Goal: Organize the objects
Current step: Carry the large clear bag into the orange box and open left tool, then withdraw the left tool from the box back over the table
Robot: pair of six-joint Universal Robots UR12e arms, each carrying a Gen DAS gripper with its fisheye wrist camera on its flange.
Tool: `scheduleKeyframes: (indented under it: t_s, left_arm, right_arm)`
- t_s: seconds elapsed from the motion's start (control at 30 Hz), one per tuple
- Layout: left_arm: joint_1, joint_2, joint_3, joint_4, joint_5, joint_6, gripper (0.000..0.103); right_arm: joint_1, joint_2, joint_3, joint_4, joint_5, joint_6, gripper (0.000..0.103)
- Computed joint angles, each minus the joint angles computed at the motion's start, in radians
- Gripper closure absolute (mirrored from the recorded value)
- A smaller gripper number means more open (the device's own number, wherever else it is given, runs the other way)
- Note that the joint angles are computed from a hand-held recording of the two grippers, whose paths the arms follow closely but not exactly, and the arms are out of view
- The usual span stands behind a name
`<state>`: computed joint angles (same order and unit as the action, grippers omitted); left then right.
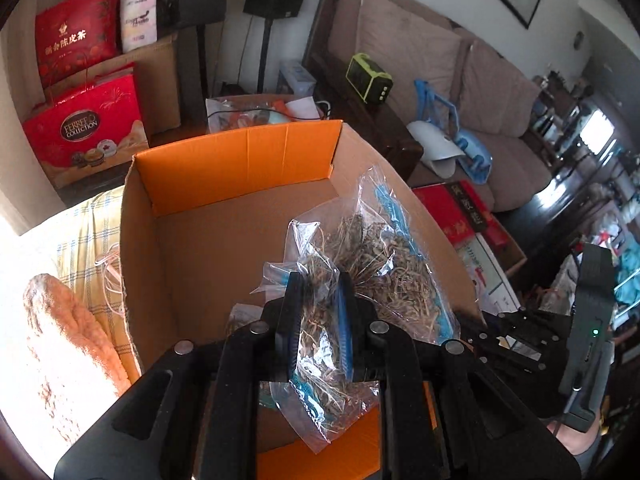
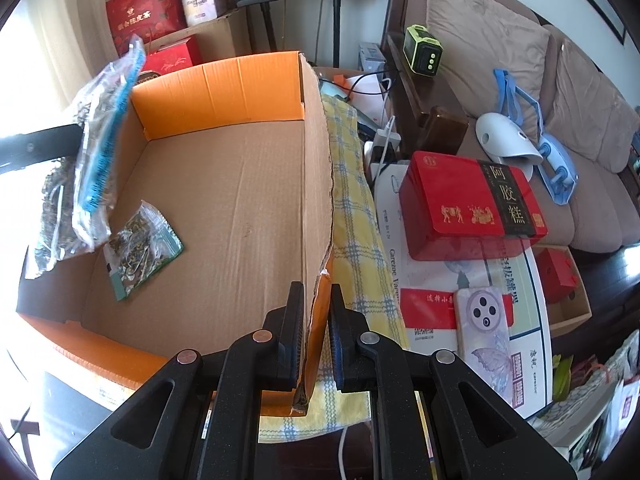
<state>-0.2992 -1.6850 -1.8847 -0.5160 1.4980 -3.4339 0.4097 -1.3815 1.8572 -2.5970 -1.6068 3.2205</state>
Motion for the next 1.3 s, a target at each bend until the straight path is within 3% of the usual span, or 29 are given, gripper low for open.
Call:
scheduleKeyframes:
  t_s: [0.7,0.97,1.17,1.3]
  left_arm:
    - [-0.054,-0.09,0.079,-0.131,0.024,0.012,0.087]
    - [-0.043,-0.074,0.066,-0.108,0.01,-0.018,0.046]
    - [-0.025,-0.025,0.025,-0.027,0.022,-0.039,0.016]
    - [-0.011,0.008,-0.001,0.012,0.049,-0.042,0.01]
  right_arm:
    - [-0.005,-0.003,0.006,-0.007,0.011,0.01,0.092]
    - [-0.005,-0.004,0.007,-0.008,0.012,0.01,0.092]
    - [-0.005,-0.004,0.007,-0.009,0.012,0.011,0.092]
    - [-0.005,-0.004,0.007,-0.009,0.013,0.012,0.092]
